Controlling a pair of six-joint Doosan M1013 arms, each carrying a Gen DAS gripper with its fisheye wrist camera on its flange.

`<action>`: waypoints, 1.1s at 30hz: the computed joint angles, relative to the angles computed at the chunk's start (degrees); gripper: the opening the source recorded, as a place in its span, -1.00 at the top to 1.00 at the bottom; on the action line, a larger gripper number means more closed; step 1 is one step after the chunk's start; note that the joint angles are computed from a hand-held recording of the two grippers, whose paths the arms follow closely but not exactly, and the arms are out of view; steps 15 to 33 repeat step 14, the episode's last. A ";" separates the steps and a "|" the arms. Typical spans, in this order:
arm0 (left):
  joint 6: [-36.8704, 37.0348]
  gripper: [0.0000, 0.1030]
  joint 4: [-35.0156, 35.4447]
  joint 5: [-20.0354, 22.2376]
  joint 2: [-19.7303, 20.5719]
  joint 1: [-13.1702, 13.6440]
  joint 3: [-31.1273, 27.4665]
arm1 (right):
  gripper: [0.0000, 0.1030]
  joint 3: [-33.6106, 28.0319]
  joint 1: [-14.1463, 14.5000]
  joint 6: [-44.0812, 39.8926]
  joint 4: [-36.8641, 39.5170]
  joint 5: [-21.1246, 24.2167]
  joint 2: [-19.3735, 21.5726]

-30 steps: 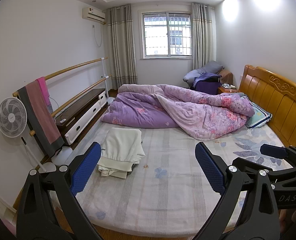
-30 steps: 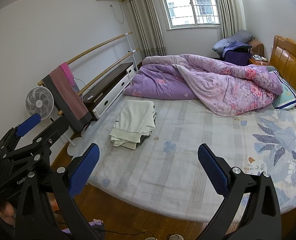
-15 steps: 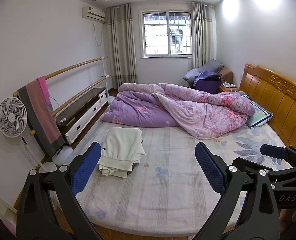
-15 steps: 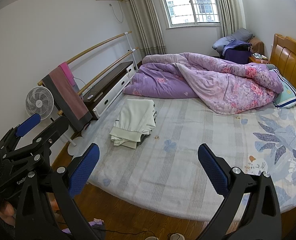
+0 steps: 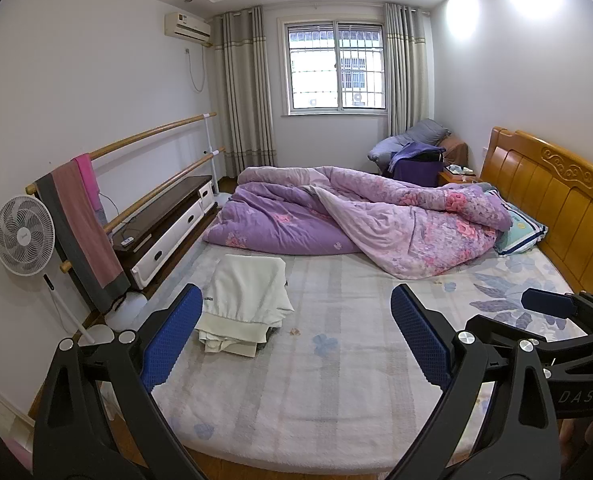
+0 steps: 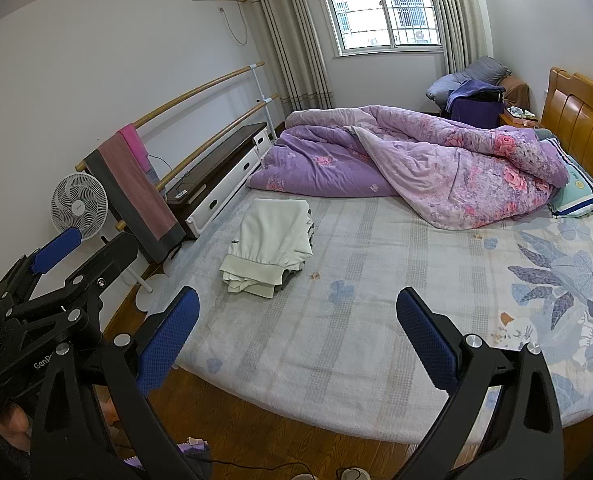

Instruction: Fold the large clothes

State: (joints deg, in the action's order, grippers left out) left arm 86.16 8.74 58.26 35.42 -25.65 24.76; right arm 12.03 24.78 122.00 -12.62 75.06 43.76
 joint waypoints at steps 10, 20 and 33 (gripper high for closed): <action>1.28 -0.85 -0.23 0.06 0.31 0.59 -0.46 | -0.85 -2.60 0.14 0.48 -0.11 2.01 1.35; 2.63 -0.86 -1.06 0.61 0.23 1.00 -0.34 | -0.85 -2.08 0.25 2.43 0.67 2.63 1.29; 2.63 -0.86 -1.06 0.61 0.23 1.00 -0.34 | -0.85 -2.08 0.25 2.43 0.67 2.63 1.29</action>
